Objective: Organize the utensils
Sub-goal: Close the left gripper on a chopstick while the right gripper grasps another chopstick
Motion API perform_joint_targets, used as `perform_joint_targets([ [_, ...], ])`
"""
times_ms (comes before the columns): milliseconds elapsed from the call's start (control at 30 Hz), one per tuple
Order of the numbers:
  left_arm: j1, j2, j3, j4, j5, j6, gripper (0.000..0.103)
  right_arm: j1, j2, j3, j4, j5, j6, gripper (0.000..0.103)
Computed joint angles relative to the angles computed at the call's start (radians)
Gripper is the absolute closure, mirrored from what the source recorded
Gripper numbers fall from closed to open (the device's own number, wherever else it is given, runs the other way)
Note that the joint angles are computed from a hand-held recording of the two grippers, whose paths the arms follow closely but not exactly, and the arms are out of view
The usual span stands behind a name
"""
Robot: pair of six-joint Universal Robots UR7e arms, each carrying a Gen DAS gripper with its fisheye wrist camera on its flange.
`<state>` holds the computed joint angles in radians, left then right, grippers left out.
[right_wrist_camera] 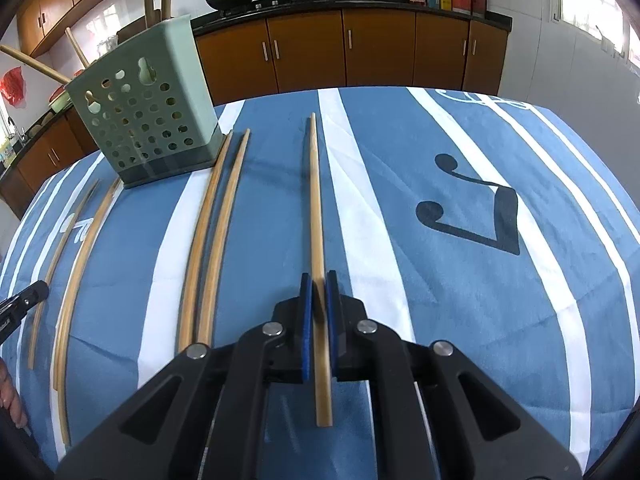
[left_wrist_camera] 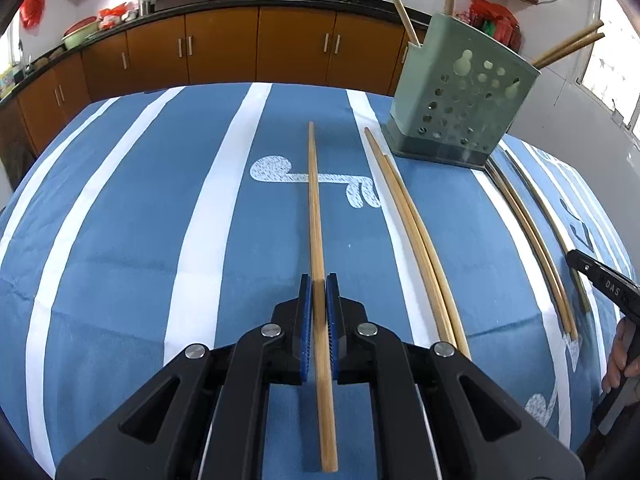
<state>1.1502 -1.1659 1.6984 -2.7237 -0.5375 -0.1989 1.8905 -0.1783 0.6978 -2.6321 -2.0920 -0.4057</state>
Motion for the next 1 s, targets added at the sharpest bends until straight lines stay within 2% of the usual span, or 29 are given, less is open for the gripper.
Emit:
perform_joint_targets([
  [233,-0.003,0.019,-0.018,0.025,0.037,0.000,0.095,-0.002,0.000,-0.001,0.003,0.006,0.005,0.095],
  [600,-0.012,-0.001,0.010,0.038,0.034,-0.016,0.095,0.001,-0.015,0.018,0.021,0.000,-0.002,0.095],
  [800,-0.020,0.006,0.021,0.032,0.065,0.002,0.096,0.002,-0.020,0.035,-0.003,-0.006,-0.030,0.095],
  [900,-0.021,-0.002,0.016,0.066,0.057,-0.015,0.096,0.000,-0.045,0.062,-0.017,0.027,-0.001,0.095],
  [1000,-0.031,-0.011,0.021,0.031,0.061,0.013,0.096,0.004,-0.076,0.100,-0.067,0.060,-0.011,0.095],
])
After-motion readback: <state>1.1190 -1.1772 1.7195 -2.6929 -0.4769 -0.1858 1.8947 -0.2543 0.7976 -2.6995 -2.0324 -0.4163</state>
